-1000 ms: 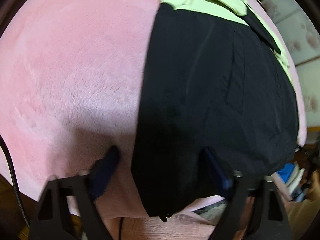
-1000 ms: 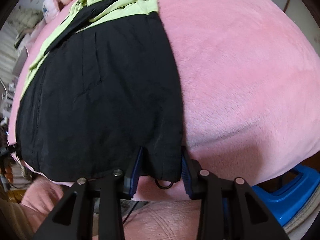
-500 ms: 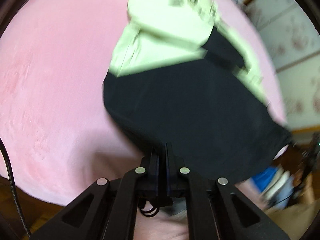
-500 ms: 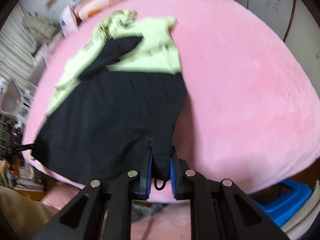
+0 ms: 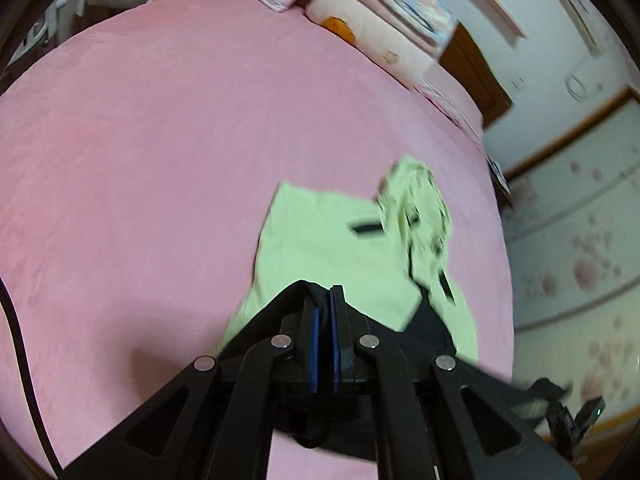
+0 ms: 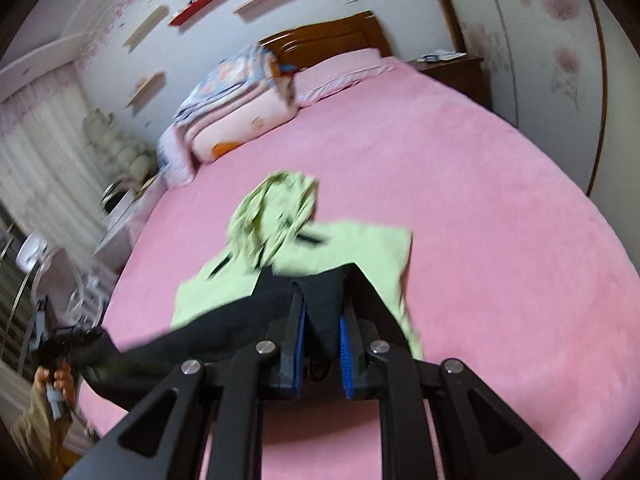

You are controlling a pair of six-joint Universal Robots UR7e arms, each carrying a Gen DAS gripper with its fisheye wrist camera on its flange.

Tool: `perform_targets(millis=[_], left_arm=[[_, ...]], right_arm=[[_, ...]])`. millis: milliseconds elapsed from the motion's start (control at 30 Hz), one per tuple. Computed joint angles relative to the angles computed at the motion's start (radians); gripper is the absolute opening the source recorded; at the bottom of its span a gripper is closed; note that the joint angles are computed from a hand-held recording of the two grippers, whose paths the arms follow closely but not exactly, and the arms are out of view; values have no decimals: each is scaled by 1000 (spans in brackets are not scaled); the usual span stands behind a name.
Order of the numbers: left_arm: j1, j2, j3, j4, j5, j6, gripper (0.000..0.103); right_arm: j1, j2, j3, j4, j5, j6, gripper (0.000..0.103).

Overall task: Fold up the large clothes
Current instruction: 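Lift the black hem with both tools and fold it toward the hood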

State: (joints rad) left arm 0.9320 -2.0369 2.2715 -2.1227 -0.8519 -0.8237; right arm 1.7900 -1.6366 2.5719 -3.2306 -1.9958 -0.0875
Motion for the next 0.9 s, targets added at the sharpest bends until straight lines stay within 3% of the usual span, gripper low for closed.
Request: perform_targets(millis=[67, 167, 267, 333, 367, 433, 533, 600, 733, 900], left_arm=[[85, 124, -22, -132, 9, 87, 3], [206, 308, -101, -226, 18, 194, 3], [262, 457, -161, -223, 60, 228, 3], [272, 533, -193, -181, 134, 238, 5], [282, 565, -212, -132, 150, 222, 9], [292, 602, -225, -84, 158, 205, 27], [264, 606, -204, -89, 192, 239, 54], [225, 586, -172, -112, 232, 260, 80], [160, 539, -148, -77, 253, 255, 83], [98, 494, -153, 14, 245, 203, 83]], right_arm=[[-40, 109, -55, -66, -13, -19, 14], [-94, 295, -151, -147, -47, -43, 14], [-123, 448, -237, -168, -108, -75, 14], [-127, 535, -284, -172, -169, -95, 14], [-125, 585, -317, -171, -220, -104, 14], [-128, 636, -347, -165, -279, -101, 17], [-124, 633, -358, -119, -310, -65, 19], [-108, 621, -345, -142, -319, -65, 23], [-61, 583, -327, -140, -340, -38, 31], [11, 537, -318, -83, -358, 45, 32]])
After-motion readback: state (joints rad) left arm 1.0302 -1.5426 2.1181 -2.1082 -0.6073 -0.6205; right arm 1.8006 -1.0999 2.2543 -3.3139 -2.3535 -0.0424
